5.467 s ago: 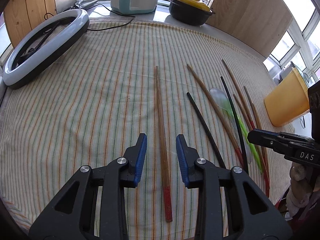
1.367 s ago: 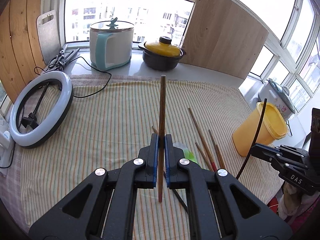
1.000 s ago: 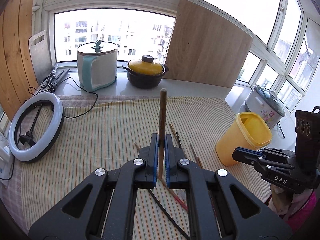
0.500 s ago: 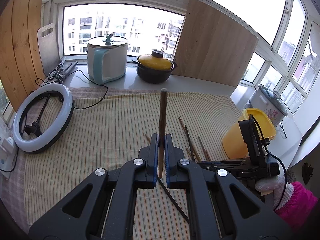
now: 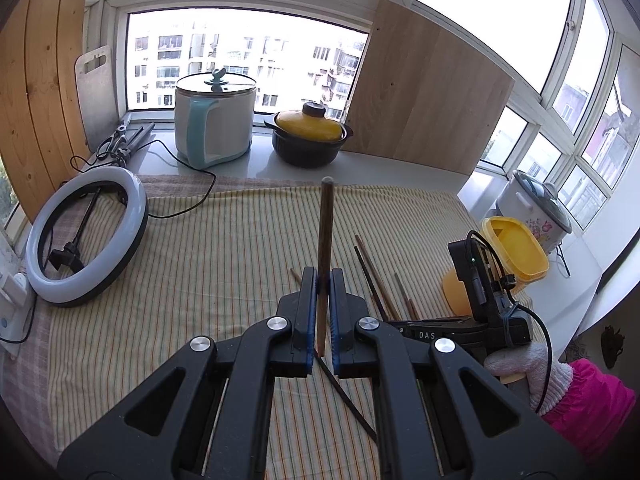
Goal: Organize utensils
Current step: 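Lift and carry both chopsticks over the yellow container with both grippers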
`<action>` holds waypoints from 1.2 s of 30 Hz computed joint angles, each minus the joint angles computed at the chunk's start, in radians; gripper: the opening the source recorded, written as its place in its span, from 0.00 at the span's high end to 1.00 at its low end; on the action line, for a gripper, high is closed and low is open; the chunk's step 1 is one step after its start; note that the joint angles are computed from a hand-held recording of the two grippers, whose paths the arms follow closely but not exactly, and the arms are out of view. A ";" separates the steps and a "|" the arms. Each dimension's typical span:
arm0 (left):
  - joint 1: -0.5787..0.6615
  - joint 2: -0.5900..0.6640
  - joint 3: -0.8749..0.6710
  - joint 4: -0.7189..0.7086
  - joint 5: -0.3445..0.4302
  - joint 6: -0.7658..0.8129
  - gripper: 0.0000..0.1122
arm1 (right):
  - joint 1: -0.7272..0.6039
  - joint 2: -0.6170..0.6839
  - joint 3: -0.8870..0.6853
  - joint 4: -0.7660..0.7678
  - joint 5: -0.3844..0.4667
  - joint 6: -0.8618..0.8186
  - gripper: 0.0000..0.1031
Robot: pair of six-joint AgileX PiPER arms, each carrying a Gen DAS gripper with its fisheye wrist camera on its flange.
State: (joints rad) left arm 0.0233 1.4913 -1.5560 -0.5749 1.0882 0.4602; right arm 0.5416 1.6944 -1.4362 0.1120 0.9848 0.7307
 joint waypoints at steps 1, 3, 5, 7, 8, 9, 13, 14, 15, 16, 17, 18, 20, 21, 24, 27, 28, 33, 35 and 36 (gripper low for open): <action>0.000 -0.002 -0.002 0.000 0.001 0.000 0.97 | 0.003 -0.012 0.006 -0.008 -0.006 0.003 0.97; -0.003 -0.003 -0.009 0.000 0.005 -0.001 0.97 | 0.016 -0.038 0.008 -0.039 -0.012 0.017 0.97; -0.009 -0.001 -0.022 0.000 0.009 -0.006 0.97 | 0.028 -0.072 0.012 -0.066 -0.015 0.028 0.97; -0.017 0.001 -0.037 -0.005 0.017 -0.013 0.97 | 0.036 -0.114 0.021 -0.082 -0.034 0.032 0.97; -0.023 0.002 -0.046 -0.006 0.020 -0.018 0.97 | 0.043 -0.131 0.016 -0.103 -0.029 0.041 0.97; -0.029 0.001 -0.052 -0.006 0.021 -0.022 0.97 | 0.052 -0.154 0.017 -0.128 -0.029 0.052 0.97; -0.063 0.003 -0.088 -0.008 0.027 -0.043 0.97 | 0.083 -0.248 0.018 -0.232 -0.022 0.100 0.97; -0.072 0.006 -0.100 -0.012 0.029 -0.049 0.97 | 0.086 -0.268 0.014 -0.257 -0.017 0.107 0.97; -0.081 0.008 -0.109 -0.016 0.030 -0.055 0.97 | 0.092 -0.293 0.018 -0.288 -0.013 0.122 0.97; -0.090 0.009 -0.116 -0.023 0.030 -0.063 0.97 | 0.097 -0.318 0.022 -0.315 -0.009 0.135 0.97; -0.097 0.011 -0.123 -0.032 0.031 -0.069 0.97 | 0.100 -0.340 0.024 -0.338 -0.005 0.144 0.97; -0.106 0.014 -0.130 -0.039 0.032 -0.073 0.97 | 0.108 -0.362 0.028 -0.371 0.000 0.163 0.97; -0.131 0.018 -0.147 -0.042 0.028 -0.091 0.97 | 0.122 -0.398 0.026 -0.436 0.020 0.192 0.97; -0.142 0.023 -0.157 -0.044 0.028 -0.098 0.97 | 0.130 -0.412 0.022 -0.471 0.034 0.205 0.97; -0.180 0.036 -0.191 -0.047 0.028 -0.123 0.97 | 0.145 -0.447 0.009 -0.565 0.076 0.234 0.97; -0.224 0.052 -0.228 -0.040 0.021 -0.150 0.97 | 0.118 -0.486 0.010 -0.596 0.091 0.239 0.97; -0.241 0.058 -0.240 -0.035 0.017 -0.161 0.97 | 0.101 -0.498 0.011 -0.595 0.091 0.233 0.97; -0.309 0.102 -0.329 -0.019 0.014 -0.212 0.97 | 0.021 -0.545 0.019 -0.603 0.103 0.215 0.97; -0.332 0.122 -0.373 -0.009 0.017 -0.231 0.97 | 0.003 -0.565 0.029 -0.617 0.107 0.224 0.97; -0.343 0.134 -0.398 -0.005 0.019 -0.242 0.97 | -0.015 -0.571 0.031 -0.615 0.105 0.220 0.97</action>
